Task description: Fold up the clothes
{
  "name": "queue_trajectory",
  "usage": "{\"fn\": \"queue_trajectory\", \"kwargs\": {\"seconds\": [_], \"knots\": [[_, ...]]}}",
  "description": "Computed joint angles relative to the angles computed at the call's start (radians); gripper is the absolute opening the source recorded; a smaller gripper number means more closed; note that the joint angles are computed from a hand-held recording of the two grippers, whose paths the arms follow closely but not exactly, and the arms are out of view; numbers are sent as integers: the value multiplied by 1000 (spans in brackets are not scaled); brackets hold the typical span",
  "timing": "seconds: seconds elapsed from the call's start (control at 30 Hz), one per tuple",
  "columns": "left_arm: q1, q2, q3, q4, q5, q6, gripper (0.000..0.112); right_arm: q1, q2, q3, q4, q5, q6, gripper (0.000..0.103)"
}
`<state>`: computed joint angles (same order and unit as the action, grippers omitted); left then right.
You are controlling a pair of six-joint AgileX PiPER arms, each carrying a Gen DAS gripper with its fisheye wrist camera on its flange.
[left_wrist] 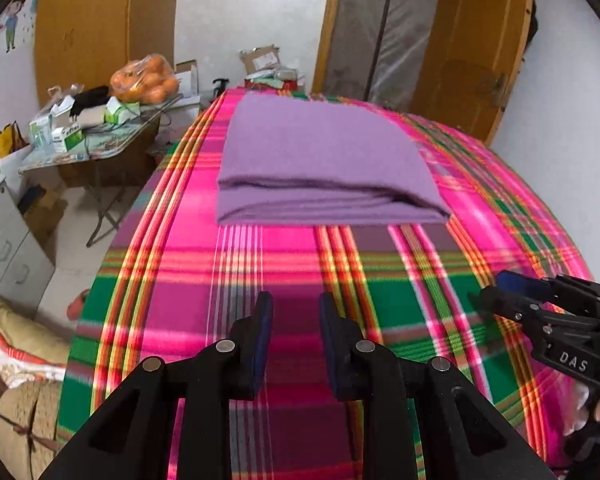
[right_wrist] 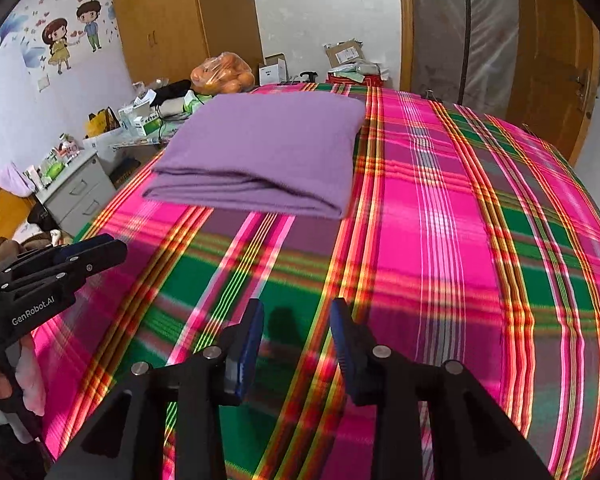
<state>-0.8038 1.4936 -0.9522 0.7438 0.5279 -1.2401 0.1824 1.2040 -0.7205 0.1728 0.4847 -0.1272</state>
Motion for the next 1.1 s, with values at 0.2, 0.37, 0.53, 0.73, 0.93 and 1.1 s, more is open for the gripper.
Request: {"fn": "queue_trajectory", "kwargs": {"seconds": [0.2,0.37,0.53,0.73,0.93,1.1], "knots": [[-8,32,-35,-37,56,18,24,55,24,8,-126,-31,121,36],[-22,54,-66,-44,96,28,25,74,22,16,-191,-33,181,39],[-42,71,-85,-33,127,36,30,71,30,12,-206,-37,196,39],[-50,79,-91,-36,128,51,38,84,31,11,-256,-35,258,39],[-60,89,-105,-28,153,42,38,110,33,10,-330,-31,353,39],[-70,99,-118,-7,195,-14,38,118,36,6,-359,-27,388,40]]}}
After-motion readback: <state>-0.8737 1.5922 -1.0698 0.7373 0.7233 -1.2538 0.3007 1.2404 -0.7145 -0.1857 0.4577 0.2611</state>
